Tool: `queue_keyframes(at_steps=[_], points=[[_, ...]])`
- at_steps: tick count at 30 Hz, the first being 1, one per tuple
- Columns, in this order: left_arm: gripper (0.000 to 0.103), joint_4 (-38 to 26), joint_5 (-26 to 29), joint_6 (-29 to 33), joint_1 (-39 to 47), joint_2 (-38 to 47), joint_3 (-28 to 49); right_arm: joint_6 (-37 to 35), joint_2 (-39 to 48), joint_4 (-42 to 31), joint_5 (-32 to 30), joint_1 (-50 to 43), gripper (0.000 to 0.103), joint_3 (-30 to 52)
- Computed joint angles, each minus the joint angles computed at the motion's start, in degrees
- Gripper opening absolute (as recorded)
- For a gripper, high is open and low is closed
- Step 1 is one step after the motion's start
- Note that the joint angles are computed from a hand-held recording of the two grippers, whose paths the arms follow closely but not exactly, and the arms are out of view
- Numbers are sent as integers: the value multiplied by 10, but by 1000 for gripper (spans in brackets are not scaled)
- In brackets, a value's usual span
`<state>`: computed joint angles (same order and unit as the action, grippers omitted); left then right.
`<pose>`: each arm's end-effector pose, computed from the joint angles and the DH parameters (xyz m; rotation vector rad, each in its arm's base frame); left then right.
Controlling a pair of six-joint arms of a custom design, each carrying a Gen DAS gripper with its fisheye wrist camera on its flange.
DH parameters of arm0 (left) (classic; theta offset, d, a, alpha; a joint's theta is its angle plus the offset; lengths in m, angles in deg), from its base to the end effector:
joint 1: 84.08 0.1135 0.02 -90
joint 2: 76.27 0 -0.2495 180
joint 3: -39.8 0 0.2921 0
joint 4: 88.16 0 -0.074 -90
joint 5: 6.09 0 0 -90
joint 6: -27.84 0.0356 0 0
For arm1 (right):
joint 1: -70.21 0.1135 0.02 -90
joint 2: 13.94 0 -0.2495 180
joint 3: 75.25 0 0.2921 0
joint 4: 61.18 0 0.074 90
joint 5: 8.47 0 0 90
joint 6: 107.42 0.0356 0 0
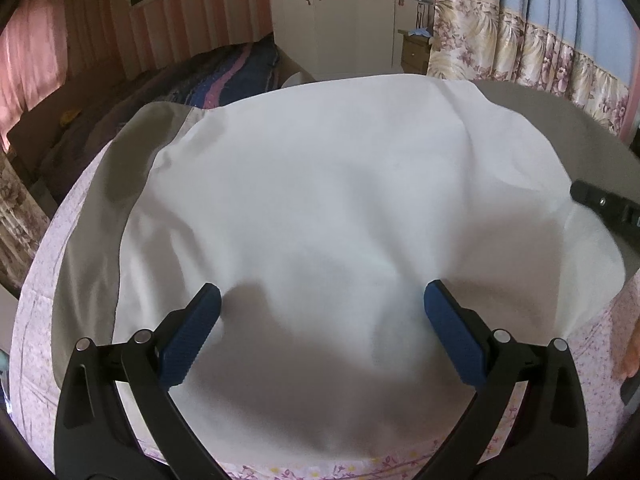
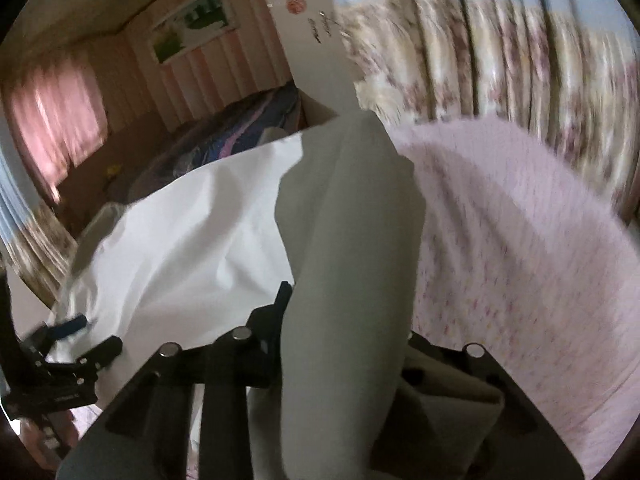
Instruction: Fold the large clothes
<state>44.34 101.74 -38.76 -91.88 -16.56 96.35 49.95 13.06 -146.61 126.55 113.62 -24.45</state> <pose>0.2504 -0.0453 0.2294 0.7784 2.2854 -0.2577 0.0987 0.0587 0.2574 0.6916 2.1335 -0.0610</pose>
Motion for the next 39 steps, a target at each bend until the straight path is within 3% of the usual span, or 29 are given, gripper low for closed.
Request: queue_keyframes(at_steps=[4, 12, 22, 25, 31, 34, 39], points=[[100, -5, 3, 1, 2, 3, 5, 26, 90, -35, 41, 43, 28, 59], [100, -6, 3, 6, 2, 2, 6, 5, 164, -34, 72, 72, 25, 112], [100, -45, 41, 29, 45, 8, 41, -50, 225, -23, 91, 87, 23, 177], [100, -49, 67, 55, 97, 8, 63, -117, 259, 25, 95, 93, 21, 215], [100, -61, 95, 115, 216, 78, 149, -331, 398, 173, 59, 99, 18, 343], [100, -63, 115, 123, 265, 116, 181, -422, 481, 230, 4, 96, 16, 390], [100, -69, 124, 143, 304, 174, 205, -420, 590, 257, -156, 57, 16, 373]])
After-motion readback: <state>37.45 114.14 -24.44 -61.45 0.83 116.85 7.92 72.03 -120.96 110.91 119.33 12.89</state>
